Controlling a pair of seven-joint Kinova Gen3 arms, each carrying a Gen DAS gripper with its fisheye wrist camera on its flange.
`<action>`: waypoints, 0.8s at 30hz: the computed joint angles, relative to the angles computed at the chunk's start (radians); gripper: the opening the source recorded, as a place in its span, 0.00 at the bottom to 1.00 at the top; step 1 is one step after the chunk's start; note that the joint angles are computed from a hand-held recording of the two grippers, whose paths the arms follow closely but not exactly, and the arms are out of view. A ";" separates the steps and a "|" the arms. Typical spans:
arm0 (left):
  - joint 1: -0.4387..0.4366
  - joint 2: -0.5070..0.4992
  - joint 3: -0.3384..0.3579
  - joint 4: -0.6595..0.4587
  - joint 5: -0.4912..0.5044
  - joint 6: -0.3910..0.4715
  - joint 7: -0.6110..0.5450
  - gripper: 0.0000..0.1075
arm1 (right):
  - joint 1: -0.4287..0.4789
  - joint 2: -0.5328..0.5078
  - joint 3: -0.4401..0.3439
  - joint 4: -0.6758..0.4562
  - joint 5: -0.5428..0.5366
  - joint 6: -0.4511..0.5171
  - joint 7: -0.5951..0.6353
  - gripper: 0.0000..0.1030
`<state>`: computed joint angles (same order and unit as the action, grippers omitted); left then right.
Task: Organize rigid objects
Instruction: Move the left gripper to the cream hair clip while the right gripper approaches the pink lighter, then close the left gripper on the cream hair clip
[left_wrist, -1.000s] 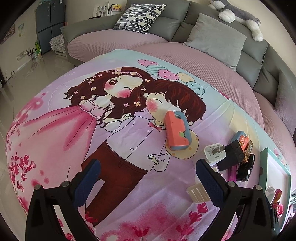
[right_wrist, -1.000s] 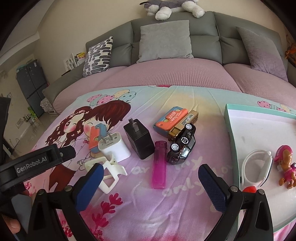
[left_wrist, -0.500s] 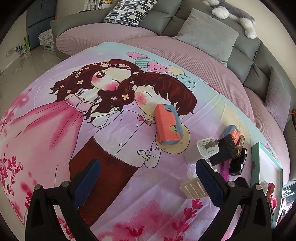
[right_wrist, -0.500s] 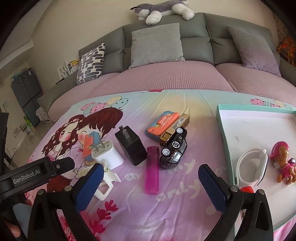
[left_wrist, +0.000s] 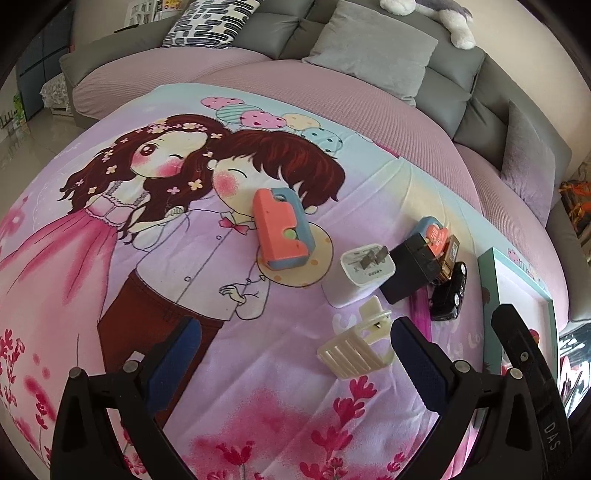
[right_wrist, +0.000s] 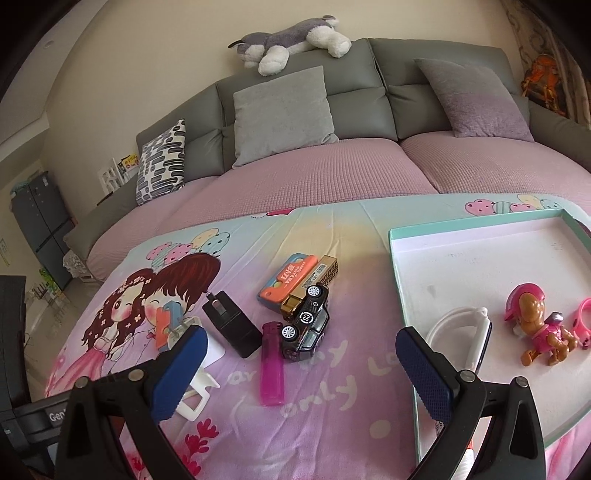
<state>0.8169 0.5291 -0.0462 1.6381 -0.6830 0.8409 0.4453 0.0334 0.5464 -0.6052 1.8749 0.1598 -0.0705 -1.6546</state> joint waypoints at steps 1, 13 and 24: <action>-0.009 0.007 0.008 -0.008 0.003 -0.004 -0.021 0.95 | 0.002 0.001 0.000 -0.001 -0.001 0.002 -0.002 1.00; -0.038 0.052 0.016 -0.064 0.079 -0.028 -0.169 0.95 | 0.009 0.009 -0.002 -0.006 -0.019 0.007 0.007 1.00; -0.029 0.079 -0.014 -0.088 0.144 -0.046 -0.239 0.95 | 0.017 0.015 -0.008 -0.017 -0.037 0.031 0.018 1.00</action>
<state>0.7881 0.6085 -0.0605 1.5500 -0.5390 0.7946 0.2059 0.0501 0.5613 -0.6135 1.8583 0.1231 -0.0398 -1.6365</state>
